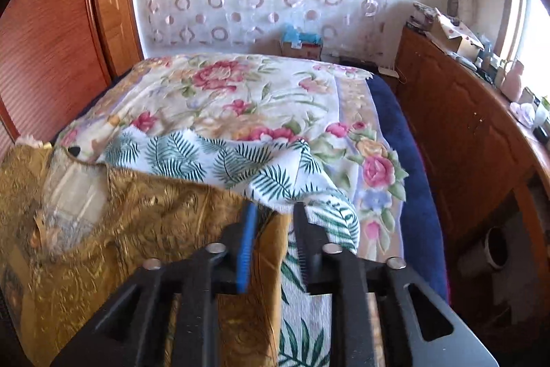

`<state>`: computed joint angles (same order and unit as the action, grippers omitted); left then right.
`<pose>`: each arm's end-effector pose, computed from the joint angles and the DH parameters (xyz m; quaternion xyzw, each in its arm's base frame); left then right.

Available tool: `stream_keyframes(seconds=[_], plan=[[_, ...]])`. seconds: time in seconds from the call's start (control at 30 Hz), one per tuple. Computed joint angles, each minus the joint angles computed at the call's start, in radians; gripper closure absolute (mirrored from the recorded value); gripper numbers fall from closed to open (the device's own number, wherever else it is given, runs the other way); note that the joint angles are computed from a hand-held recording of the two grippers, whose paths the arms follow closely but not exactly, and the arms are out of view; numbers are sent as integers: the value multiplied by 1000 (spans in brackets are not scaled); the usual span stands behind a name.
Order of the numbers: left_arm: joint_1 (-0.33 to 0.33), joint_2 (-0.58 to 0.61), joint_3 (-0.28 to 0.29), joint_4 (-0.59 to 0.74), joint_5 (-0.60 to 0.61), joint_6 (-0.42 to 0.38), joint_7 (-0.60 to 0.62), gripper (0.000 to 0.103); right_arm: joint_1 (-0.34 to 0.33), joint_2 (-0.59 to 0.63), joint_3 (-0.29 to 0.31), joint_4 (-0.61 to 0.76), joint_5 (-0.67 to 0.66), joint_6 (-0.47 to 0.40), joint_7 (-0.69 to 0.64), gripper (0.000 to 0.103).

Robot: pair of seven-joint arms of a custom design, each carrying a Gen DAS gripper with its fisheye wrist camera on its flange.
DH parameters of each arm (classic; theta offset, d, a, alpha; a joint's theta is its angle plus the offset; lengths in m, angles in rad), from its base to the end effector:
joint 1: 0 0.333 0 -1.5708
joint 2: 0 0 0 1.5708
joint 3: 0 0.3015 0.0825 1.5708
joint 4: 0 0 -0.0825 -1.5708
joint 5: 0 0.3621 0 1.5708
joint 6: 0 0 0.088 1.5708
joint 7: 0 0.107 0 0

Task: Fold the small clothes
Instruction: 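Grasp the shirt side edge with the right gripper and fold it inward, then grasp the gold shirt edge nearest the left gripper with the left gripper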

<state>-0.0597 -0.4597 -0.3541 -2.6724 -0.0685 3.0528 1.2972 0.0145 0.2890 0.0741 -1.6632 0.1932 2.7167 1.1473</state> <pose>0.3855 -0.1712 0.4717 -0.6121 0.6815 -0.3321 0.2248 0.6675 0.0462 0.5237 -0.7599 0.5280 -0.2567 0.2792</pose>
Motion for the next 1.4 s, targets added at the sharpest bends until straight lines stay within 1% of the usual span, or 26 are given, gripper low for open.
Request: stream_keyframes(seconds=[0.03,0.07,0.1,0.17,0.23,0.3,0.33,0.4,0.43,0.47,0.53,0.57,0.6,0.67,0.7,0.77,0.83,0.87,1.0,1.07,1.1,1.13,1.2,1.3,1.37,1.4], plan=[[10,-2,-1,5,5,-1,0,1,8,5,-7,9,-20,-7,11,70],[34,-7,-13,12,18,-5,-5,1,4,-5,-6,-4,-15,-12,-2,65],[52,-6,-23,19,29,-7,-9,1,2,7,-2,17,-13,-26,-2,60],[97,-3,-36,37,59,-13,-14,1,-2,11,-1,28,3,-61,1,59],[130,7,-36,61,83,-17,-13,1,-5,38,-2,84,4,-109,9,59],[134,31,-11,86,91,-19,2,3,-17,43,5,87,21,-138,-20,59],[144,44,-2,104,99,-28,10,7,-17,41,4,90,22,-151,-28,59],[184,72,-7,139,131,-35,8,14,-10,64,-5,117,6,-169,-29,59],[185,88,3,157,137,-41,13,20,-12,71,-1,130,14,-165,-32,59],[186,109,17,181,143,-54,23,23,-15,75,1,138,22,-167,-33,59],[193,150,29,225,170,-73,32,34,-15,72,3,129,24,-150,-41,59],[217,176,18,259,207,-97,21,37,-15,68,5,115,26,-131,-48,59],[219,188,23,272,230,-110,14,43,-16,62,8,96,32,-109,-56,59],[245,250,21,343,308,-170,-22,45,-18,62,10,92,38,-105,-58,59],[243,272,31,367,325,-195,-30,47,-16,59,9,82,37,-97,-58,59],[215,314,66,407,315,-231,-11,49,-11,53,7,63,29,-81,-54,59],[195,347,90,434,329,-254,-16,57,-14,51,9,53,32,-73,-59,59],[185,361,101,447,340,-267,-22,58,-13,50,9,53,31,-73,-58,59],[140,399,147,477,365,-287,-29,64,-13,52,9,54,26,-73,-57,59],[116,401,172,475,368,-278,-24,77,-11,50,8,52,24,-72,-55,59],[104,397,184,470,355,-272,-9,87,-11,50,9,52,24,-71,-54,59],[94,383,193,456,339,-256,12,95,-12,51,9,53,25,-72,-56,59],[90,358,203,437,330,-227,12,98,-12,50,9,53,25,-72,-56,59],[139,292,191,386,410,-156,-88,100,-12,51,9,53,24,-72,-55,59],[153,256,201,363,374,-131,-73,100,-12,51,9,53,24,-72,-56,59],[171,247,194,359,374,-131,-76,100,-12,50,9,52,25,-72,-56,59]])
